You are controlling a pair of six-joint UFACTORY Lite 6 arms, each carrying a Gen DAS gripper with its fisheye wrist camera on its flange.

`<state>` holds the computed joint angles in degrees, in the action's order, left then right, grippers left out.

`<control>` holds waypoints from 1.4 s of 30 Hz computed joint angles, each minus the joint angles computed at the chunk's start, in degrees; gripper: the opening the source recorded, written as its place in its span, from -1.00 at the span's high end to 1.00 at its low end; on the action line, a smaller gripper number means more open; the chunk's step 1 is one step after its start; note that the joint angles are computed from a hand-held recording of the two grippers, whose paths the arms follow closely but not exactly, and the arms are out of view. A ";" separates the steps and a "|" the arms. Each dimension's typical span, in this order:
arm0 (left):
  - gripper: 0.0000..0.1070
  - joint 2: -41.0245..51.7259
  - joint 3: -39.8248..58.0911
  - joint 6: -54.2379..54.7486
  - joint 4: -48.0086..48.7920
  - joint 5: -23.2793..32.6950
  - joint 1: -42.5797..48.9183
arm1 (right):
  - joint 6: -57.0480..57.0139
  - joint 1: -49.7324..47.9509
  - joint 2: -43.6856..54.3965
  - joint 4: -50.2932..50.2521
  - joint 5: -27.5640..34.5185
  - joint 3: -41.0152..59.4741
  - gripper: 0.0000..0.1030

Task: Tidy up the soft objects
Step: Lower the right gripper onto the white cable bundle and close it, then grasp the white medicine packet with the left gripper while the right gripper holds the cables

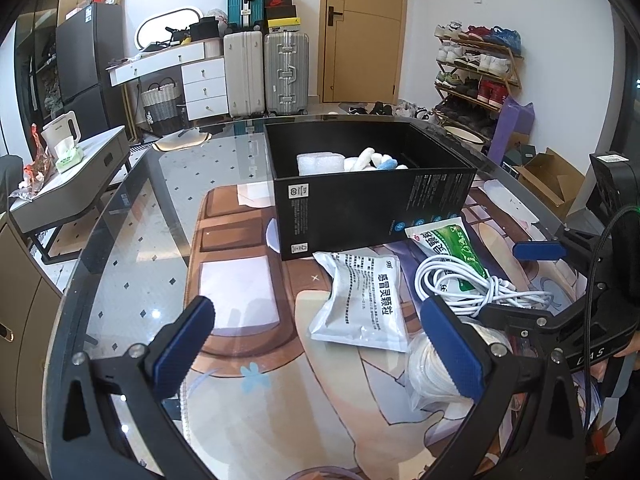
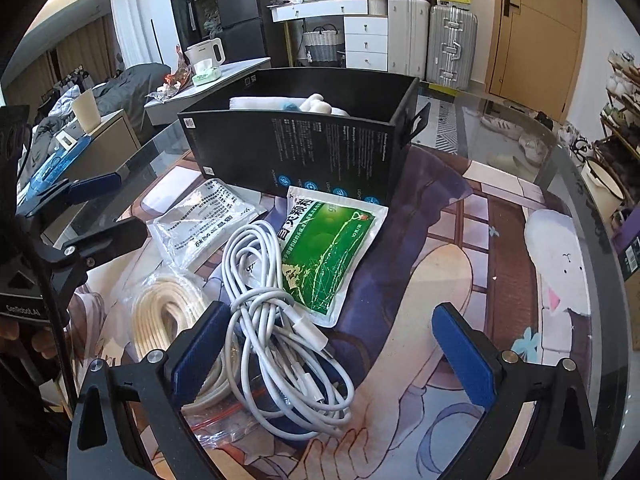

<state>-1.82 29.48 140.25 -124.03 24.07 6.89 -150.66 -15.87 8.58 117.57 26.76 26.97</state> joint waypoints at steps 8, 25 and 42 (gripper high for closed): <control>-0.93 0.97 0.27 -0.14 0.73 0.85 1.01 | 0.88 0.04 0.27 -2.48 0.92 -0.16 -0.73; -0.93 0.30 0.53 -2.41 3.14 0.67 1.64 | 1.46 1.13 -1.19 -3.95 0.63 -1.37 -0.13; -0.93 -0.03 0.67 -4.07 4.71 0.53 1.86 | -9.39 2.40 -3.37 2.87 1.90 -4.84 0.14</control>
<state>-1.85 30.16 136.18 -119.32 24.59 8.75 -160.05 -13.46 5.21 120.44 28.66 22.13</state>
